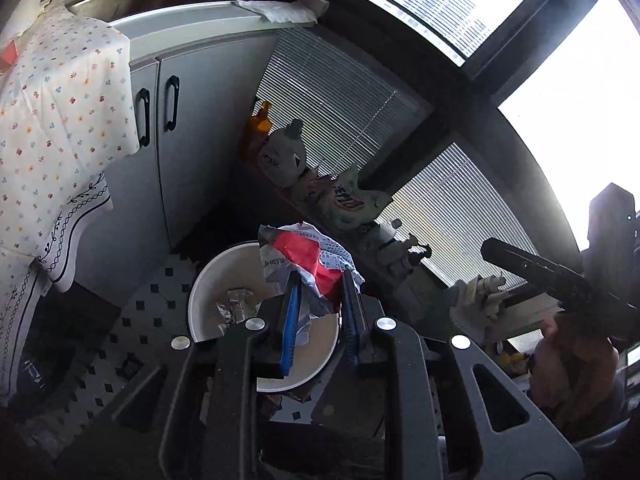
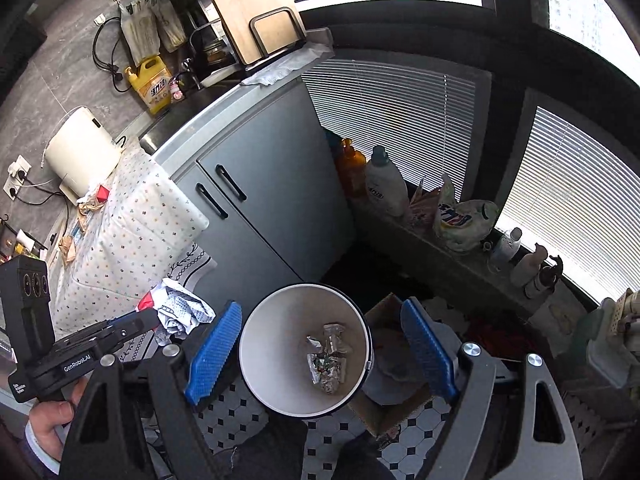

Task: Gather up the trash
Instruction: 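Lower both held items into the white bin and open both tools, then return both tools to the cloth and grasp brown paper with the left tool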

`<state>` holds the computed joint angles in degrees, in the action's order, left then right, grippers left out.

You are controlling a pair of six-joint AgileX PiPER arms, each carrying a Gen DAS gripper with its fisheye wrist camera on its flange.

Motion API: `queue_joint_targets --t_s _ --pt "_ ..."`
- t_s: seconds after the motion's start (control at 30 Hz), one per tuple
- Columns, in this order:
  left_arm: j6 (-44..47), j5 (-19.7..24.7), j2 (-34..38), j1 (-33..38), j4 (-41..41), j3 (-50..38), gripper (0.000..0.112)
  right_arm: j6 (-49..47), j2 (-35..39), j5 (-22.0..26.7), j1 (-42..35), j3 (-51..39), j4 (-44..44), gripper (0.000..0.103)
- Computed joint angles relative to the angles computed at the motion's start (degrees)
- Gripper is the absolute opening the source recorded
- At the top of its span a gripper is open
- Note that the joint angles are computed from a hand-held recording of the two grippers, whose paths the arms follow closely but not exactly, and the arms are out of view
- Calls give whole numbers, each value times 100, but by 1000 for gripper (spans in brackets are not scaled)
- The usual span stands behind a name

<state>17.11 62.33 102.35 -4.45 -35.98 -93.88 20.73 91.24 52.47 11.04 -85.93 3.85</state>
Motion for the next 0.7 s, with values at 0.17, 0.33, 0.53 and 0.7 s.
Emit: queue_joint_targets --t_s 0.17,0.33,0.53,0.7 --pt "126 -4 60 3 -324 -79 67 86 -35 -43 -52 100 -13 82" --pt "-4 52 120 62 -61 -403 79 163 90 -46 28 -68 -57 86" --pt "-123 234 163 329 224 -878 86 509 464 102 400 -746 -431 94" --pt "-186 425 207 730 399 -1273 91 599 1003 313 719 -1645 -495 95"
